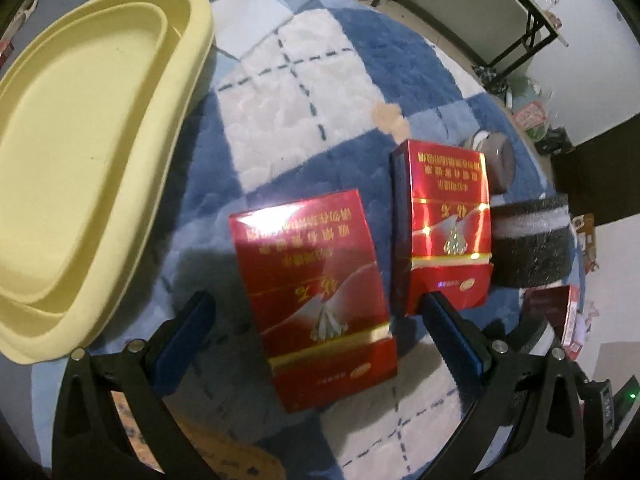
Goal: Organize rigid objects
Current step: 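Grasp a red cigarette pack with the left tool while the right tool grasps a red-silver pack, then carry both packs to the yellow tray and release them inside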
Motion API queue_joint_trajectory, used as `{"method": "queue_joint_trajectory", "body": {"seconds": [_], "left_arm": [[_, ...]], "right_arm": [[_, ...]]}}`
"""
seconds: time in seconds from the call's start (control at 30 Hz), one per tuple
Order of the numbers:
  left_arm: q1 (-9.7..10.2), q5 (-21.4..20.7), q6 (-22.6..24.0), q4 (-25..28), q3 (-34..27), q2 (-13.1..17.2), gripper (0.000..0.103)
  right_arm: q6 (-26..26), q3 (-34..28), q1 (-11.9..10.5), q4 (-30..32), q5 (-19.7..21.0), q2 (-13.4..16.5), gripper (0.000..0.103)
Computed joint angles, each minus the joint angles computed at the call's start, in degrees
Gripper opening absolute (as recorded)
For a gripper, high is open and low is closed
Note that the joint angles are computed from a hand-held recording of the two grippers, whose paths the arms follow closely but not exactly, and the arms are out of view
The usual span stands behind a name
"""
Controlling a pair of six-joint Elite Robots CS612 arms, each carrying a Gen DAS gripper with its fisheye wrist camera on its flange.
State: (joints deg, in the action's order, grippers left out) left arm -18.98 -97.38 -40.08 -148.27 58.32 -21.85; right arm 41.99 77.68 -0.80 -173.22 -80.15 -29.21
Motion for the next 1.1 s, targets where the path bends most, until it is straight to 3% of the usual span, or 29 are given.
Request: {"method": "queue_joint_trajectory", "body": {"seconds": [0.1,0.17,0.23,0.33,0.47,0.6,0.67,0.73,0.93,1.1], "left_arm": [[0.27,-1.1,-0.8,-1.1,0.3,-0.1,0.1],[0.34,-1.4,-0.1,-2.0,0.9,-0.3,0.088],[0.39,-1.0,-0.3,-3.6,2.0,-0.9,0.062],[0.65,-2.6,0.2,-4.2,3.1,-1.5,0.06],[0.34,-0.9,1.4,-4.3,4.4,-2.0,0.061],[0.26,-1.1,3.4,-4.0,3.0,-1.1,0.071],[0.02,0.7,4.6,-2.8,3.3,-1.5,0.059],[0.35,-1.4,5.2,-4.6,4.3,-2.0,0.059],[0.88,1.4,8.9,-7.5,8.9,-6.1,0.059],[1.55,6.3,13.2,-11.5,14.5,-11.2,0.059]], "right_arm": [[-0.4,-1.1,0.0,1.1,0.2,0.6,0.087],[-0.9,-1.2,-0.1,0.9,0.5,0.8,0.077],[-1.0,-0.9,-0.3,-0.8,1.7,0.9,0.065],[-1.9,-1.2,-0.1,-1.0,1.2,1.1,0.064],[-3.5,0.3,0.5,-1.3,-1.6,-0.1,0.063],[-5.1,1.5,1.2,-1.6,-3.6,-1.2,0.063],[-6.4,1.3,1.6,-0.5,-4.5,-1.4,0.063],[-6.7,1.3,1.7,-0.1,-4.8,-1.6,0.063],[-7.8,3.6,1.7,-4.4,-4.7,-2.9,0.063],[-14.5,5.3,2.4,-13.1,1.2,-3.9,0.063]]}}
